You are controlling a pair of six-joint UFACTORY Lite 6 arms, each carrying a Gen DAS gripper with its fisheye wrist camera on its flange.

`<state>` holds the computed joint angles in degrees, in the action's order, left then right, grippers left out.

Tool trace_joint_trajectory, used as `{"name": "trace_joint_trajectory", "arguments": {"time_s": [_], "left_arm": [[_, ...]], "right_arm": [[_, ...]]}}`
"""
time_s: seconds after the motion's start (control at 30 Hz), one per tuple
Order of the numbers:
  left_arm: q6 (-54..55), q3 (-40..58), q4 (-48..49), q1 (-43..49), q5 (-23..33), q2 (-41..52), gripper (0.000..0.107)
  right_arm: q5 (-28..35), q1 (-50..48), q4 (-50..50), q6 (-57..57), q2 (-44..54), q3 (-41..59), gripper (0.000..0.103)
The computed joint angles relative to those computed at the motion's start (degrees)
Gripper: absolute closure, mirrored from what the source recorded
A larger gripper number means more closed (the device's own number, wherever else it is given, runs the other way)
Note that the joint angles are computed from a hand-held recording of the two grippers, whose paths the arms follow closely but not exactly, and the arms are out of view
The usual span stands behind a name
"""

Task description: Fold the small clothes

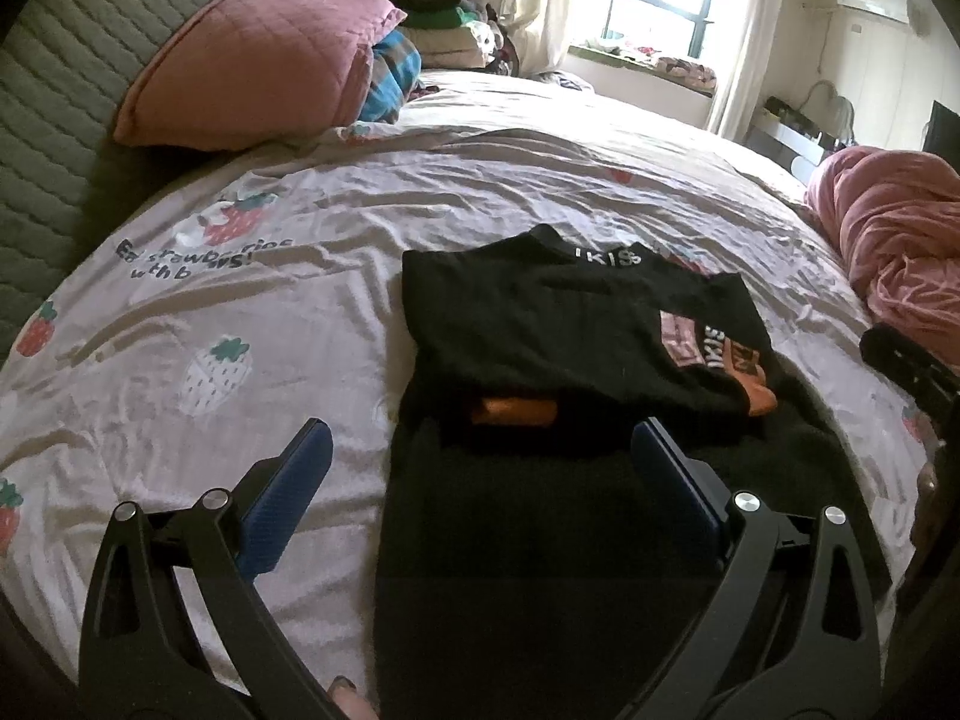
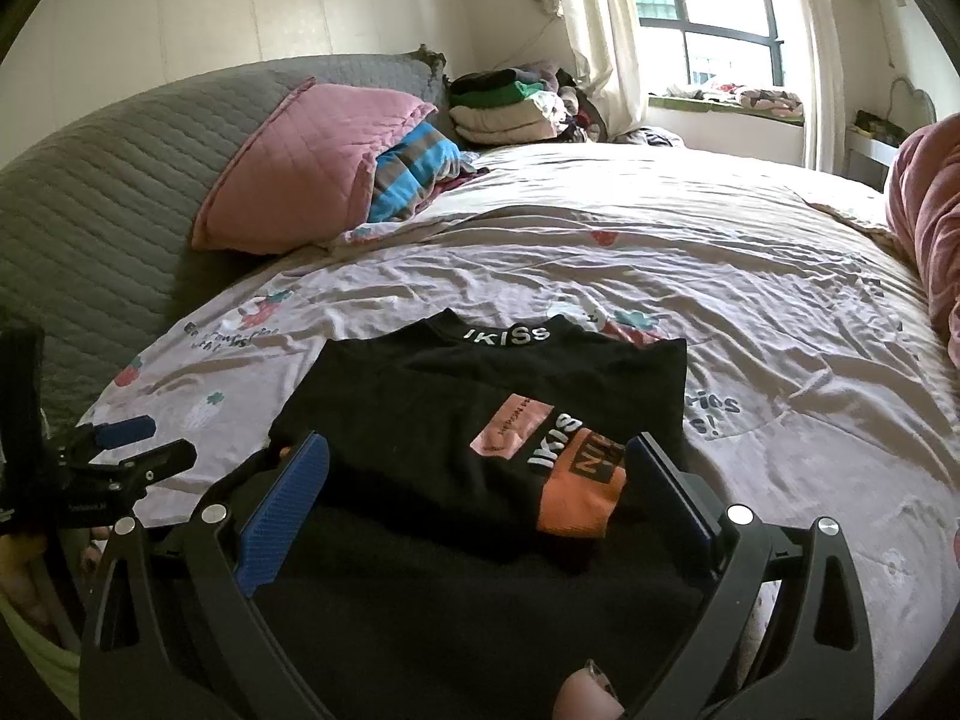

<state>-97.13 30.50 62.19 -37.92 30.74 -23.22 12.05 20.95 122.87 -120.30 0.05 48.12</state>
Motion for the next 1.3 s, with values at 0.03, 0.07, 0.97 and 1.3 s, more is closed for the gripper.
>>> {"name": "trace_joint_trajectory", "arguments": {"time_s": [0.03, 0.07, 0.97, 1.3], "left_arm": [[-0.06, -0.05, -0.29, -0.72, 0.7, -0.09, 0.014], [-0.11, -0.14, -0.52, -1.19, 1.18, -0.16, 0.014], [-1.97, -7.73, -9.91, -12.66, 11.13, -6.48, 0.014], [-0.77, -11.64, -14.31, -15.32, 15.23, -13.08, 0.014]], "right_arm": [[0.05, -0.08, -0.28, 0.11, -0.57, -0.58, 0.005], [0.2, -0.23, -0.94, 0.55, -1.14, -1.19, 0.005], [0.88, -5.54, -18.72, 11.88, -10.72, -16.01, 0.005], [1.46, -8.0, -30.75, 21.1, -16.19, -20.8, 0.005]]}}
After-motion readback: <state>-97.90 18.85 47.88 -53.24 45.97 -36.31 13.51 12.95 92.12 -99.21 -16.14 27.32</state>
